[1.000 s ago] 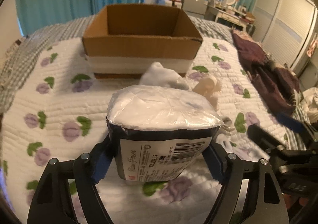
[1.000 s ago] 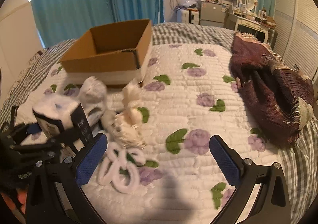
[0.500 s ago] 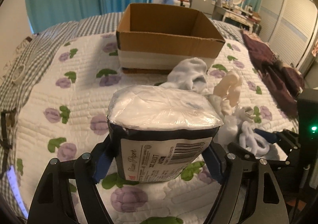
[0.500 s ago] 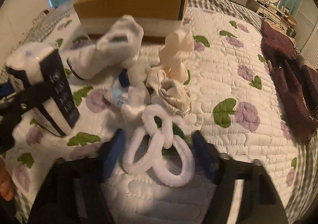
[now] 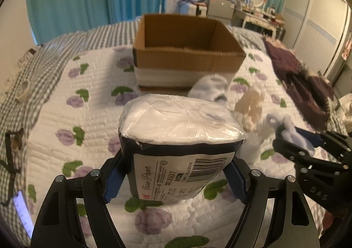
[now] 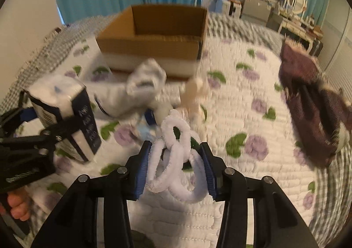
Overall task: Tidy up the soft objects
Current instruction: 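Carry both items over the cardboard box and open both grippers to drop them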
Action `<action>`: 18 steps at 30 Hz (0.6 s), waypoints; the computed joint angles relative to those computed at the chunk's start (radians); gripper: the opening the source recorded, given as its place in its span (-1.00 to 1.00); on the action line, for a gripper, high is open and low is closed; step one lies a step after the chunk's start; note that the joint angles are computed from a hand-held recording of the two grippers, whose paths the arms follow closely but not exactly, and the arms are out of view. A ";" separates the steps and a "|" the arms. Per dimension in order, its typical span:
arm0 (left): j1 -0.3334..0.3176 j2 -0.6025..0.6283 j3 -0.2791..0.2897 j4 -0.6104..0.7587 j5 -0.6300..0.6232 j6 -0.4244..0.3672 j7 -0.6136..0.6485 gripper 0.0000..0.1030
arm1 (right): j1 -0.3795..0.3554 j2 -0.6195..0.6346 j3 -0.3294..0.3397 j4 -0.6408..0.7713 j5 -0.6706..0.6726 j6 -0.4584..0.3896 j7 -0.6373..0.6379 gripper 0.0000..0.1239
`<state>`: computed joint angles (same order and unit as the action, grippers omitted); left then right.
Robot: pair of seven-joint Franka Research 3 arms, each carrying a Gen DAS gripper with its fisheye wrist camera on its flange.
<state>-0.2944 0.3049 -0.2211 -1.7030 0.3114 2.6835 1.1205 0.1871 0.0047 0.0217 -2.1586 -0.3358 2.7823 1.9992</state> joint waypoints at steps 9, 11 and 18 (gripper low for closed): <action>-0.009 0.017 0.031 0.118 0.066 0.027 -0.043 0.53 | -0.007 -0.009 0.010 0.115 -0.005 0.054 -0.047 -0.30; -0.014 0.042 0.041 0.173 0.084 0.024 -0.049 0.53 | -0.004 0.015 0.006 0.173 -0.002 0.057 -0.064 -0.30; -0.022 0.215 0.058 0.462 0.076 -0.064 -0.009 0.53 | 0.015 0.161 -0.018 0.411 0.143 0.042 -0.226 -0.30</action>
